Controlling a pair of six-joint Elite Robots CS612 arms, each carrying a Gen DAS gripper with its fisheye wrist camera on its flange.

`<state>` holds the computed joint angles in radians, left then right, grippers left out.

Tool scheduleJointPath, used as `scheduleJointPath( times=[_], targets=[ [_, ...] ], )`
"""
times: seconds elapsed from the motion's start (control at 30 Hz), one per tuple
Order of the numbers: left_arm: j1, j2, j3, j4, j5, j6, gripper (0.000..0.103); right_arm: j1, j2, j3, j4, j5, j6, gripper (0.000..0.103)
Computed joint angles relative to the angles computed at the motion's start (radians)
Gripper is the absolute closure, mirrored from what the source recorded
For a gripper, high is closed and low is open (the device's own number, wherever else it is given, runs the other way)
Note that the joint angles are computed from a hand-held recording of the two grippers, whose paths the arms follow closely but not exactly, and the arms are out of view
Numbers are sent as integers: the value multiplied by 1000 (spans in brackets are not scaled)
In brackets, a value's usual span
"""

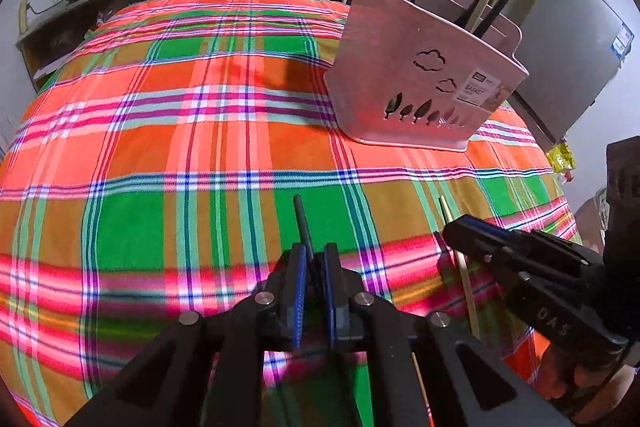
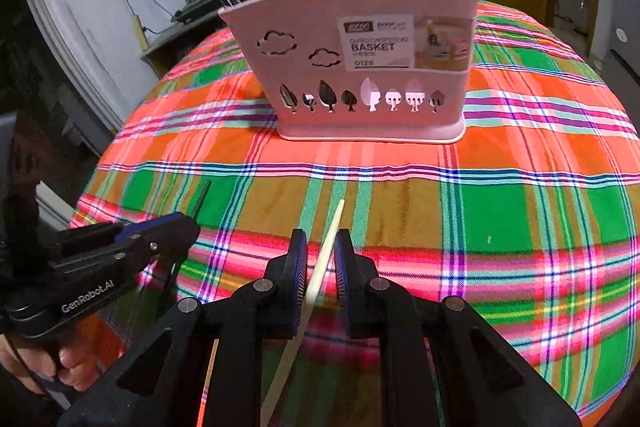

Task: Organize utensils
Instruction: 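Close the right tool on a wooden chopstick while the left tool grasps a black chopstick, then lift both held chopsticks and carry them above the pink basket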

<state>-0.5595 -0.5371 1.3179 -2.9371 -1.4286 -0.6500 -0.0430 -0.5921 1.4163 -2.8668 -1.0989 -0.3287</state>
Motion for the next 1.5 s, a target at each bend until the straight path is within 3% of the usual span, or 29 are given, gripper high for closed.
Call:
scheduleJointPath(
  times=[0.23,0.3,0.43,0.9,1.5],
  targets=[
    [-4,13,-41,53,31,47,95,15,5,-15,6,-48,-4,89],
    [-6,16,-50,72,44,56,96,19,6,-18,9,-61,-15,96],
    [-2,16,-58,83,33,46,97,20,8,-28,23,-59,-22,98],
    [-13,-43,-13,-32,70,87,99,-11,-41,16,-98,48,17,98],
    [-32,-122,25,-161,157,182,99,-38,-101,61,-289,110,66,98]
  ],
)
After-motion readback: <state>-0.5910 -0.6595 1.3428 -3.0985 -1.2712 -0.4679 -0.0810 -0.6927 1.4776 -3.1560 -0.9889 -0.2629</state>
